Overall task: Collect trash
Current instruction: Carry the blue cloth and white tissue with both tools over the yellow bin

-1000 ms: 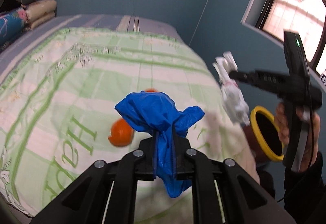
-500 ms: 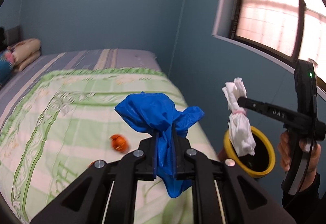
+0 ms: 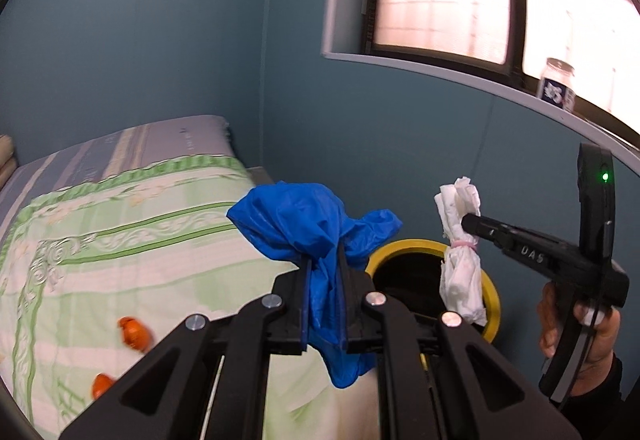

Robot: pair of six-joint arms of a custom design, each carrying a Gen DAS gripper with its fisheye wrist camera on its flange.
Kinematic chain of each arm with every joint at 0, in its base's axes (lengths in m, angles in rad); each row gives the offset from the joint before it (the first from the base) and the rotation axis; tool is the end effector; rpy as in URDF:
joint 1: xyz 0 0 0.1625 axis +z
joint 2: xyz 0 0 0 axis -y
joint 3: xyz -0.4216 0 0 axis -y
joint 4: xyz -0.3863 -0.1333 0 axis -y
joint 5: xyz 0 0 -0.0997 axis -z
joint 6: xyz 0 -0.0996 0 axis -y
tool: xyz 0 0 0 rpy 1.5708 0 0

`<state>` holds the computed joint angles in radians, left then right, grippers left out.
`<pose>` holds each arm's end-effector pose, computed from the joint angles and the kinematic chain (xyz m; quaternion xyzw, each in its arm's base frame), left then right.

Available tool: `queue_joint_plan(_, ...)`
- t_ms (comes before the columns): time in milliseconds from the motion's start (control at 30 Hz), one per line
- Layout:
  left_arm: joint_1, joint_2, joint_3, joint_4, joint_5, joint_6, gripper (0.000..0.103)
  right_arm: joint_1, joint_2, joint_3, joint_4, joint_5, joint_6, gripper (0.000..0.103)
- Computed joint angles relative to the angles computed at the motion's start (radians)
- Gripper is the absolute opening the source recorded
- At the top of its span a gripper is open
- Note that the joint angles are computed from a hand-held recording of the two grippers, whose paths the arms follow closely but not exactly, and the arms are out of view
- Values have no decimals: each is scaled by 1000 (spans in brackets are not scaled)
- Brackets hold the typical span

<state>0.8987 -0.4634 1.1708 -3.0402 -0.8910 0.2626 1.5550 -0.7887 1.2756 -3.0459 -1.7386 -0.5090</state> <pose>-0.3425 -0.7451 0.1127 0.2836 0.8372 -0.4062 0.2317 0.1044 -0.7771 0.3101 0.1756 -0.8605 0.4373 0.1938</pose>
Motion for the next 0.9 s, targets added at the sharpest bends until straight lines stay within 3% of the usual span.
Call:
queue_joint_plan(467,15,243,-345,194,-63,45,9,-68,47,-36,-115,-111,-21,8)
queue_joint_plan(700,27,359,-531,327,-88,29,9,-99,87,-74,-120,-148,-49,8)
queue_joint_plan(900,47,466,-711,460,-112,0,9,-124,121,-138,-50,-167,-22,8)
